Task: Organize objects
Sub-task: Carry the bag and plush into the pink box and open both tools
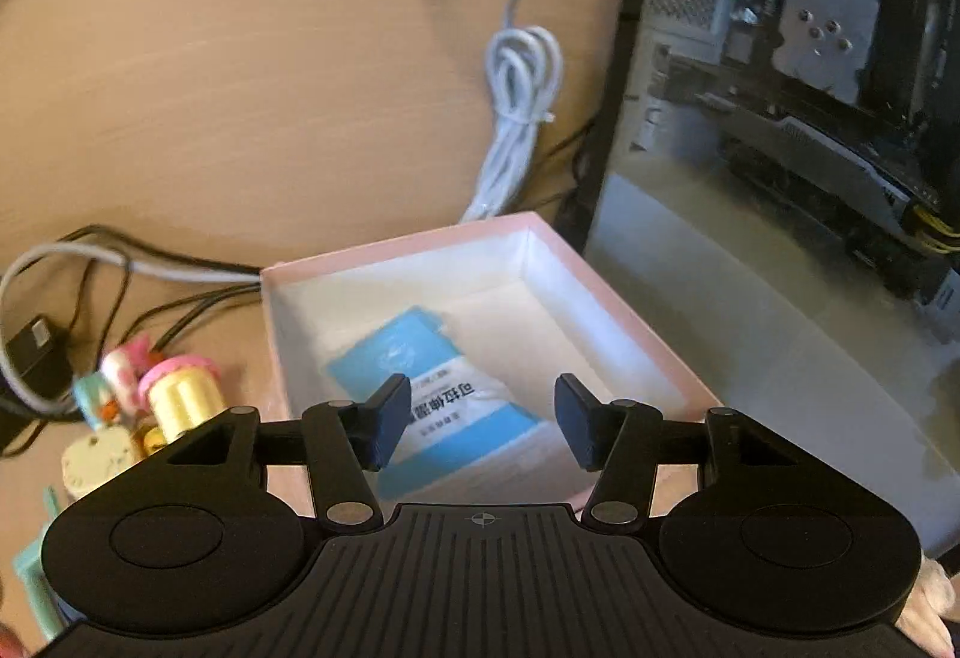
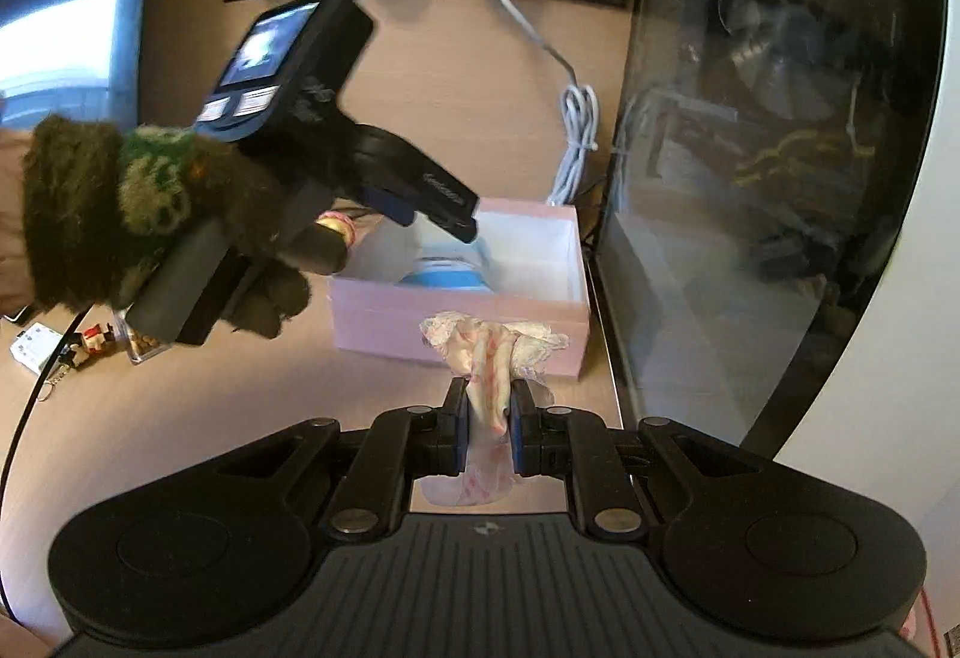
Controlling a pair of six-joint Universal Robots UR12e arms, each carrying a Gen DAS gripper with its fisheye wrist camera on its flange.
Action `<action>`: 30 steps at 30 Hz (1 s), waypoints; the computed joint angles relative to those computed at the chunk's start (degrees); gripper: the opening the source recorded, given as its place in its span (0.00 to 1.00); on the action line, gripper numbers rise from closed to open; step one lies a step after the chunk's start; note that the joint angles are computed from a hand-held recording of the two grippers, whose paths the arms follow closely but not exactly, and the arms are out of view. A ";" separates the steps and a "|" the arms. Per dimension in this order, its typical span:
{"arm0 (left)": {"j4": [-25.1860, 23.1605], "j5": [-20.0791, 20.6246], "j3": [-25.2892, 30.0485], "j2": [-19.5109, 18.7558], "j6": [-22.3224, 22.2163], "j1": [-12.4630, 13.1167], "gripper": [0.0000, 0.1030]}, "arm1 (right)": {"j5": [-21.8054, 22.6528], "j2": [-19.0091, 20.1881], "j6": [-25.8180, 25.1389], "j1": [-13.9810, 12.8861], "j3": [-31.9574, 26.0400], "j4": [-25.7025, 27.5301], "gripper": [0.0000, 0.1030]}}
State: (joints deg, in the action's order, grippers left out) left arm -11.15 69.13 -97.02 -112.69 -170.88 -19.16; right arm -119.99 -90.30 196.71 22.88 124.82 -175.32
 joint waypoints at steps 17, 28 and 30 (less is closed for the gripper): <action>4.71 5.04 -15.05 10.56 -8.02 8.76 0.56 | 0.81 13.65 -1.53 -7.48 -14.92 -0.14 0.71; 5.60 8.38 -0.11 -0.50 -6.41 7.72 0.56 | 4.26 10.29 -6.32 -3.79 -9.81 -4.43 0.81; 4.14 8.71 3.29 -3.05 -2.57 7.12 0.56 | 3.75 9.34 -5.52 -3.12 -8.90 -3.07 0.81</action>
State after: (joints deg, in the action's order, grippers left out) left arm -7.01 77.84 -93.72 -115.74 -173.45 -12.04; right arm -116.24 -80.96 191.19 19.75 115.92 -178.39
